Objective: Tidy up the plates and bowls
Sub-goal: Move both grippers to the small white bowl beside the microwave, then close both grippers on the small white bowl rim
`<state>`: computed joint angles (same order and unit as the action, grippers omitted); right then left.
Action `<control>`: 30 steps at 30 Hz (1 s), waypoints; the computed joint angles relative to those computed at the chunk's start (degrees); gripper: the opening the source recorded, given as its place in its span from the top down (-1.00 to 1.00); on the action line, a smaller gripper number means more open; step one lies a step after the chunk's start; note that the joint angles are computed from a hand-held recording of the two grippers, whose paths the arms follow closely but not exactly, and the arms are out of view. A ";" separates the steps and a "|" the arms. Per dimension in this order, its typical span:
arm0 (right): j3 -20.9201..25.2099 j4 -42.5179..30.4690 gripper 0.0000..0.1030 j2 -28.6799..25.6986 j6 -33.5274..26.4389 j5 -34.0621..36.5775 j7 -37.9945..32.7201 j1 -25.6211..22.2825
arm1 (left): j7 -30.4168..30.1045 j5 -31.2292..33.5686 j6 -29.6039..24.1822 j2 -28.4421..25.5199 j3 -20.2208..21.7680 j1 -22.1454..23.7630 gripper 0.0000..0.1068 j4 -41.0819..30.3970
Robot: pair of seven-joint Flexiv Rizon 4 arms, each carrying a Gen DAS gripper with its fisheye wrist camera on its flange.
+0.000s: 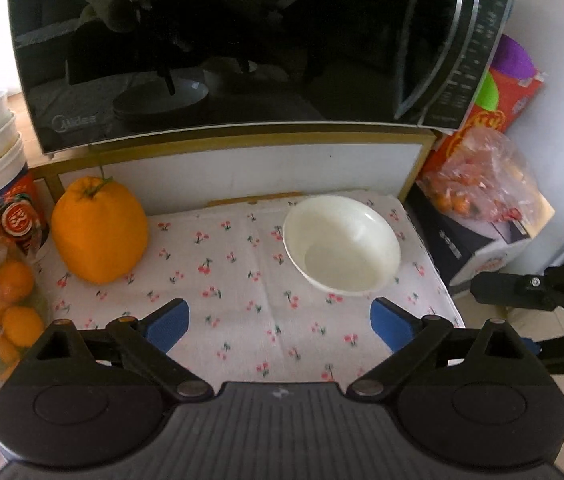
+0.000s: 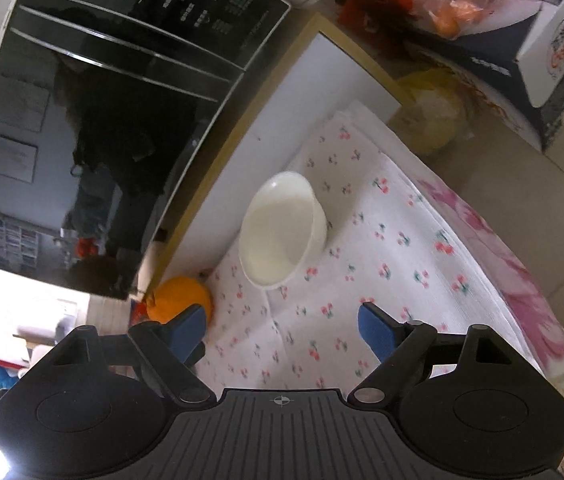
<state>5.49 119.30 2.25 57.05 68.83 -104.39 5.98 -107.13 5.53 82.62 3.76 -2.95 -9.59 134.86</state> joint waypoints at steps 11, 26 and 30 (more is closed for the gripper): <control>1.23 -5.78 -0.65 -8.88 1.61 11.16 -10.66 -2.52 | -1.64 1.52 6.13 -9.34 1.54 -0.58 -0.64 -4.62; 3.85 -10.27 0.13 -15.55 6.46 19.23 -15.03 -5.15 | 11.21 -18.18 16.43 -16.14 -10.22 6.10 0.23 -2.18; 4.71 -10.90 0.30 -16.58 7.37 18.31 -14.93 -4.80 | 11.16 -18.03 16.70 -16.46 -10.00 5.81 0.41 -2.29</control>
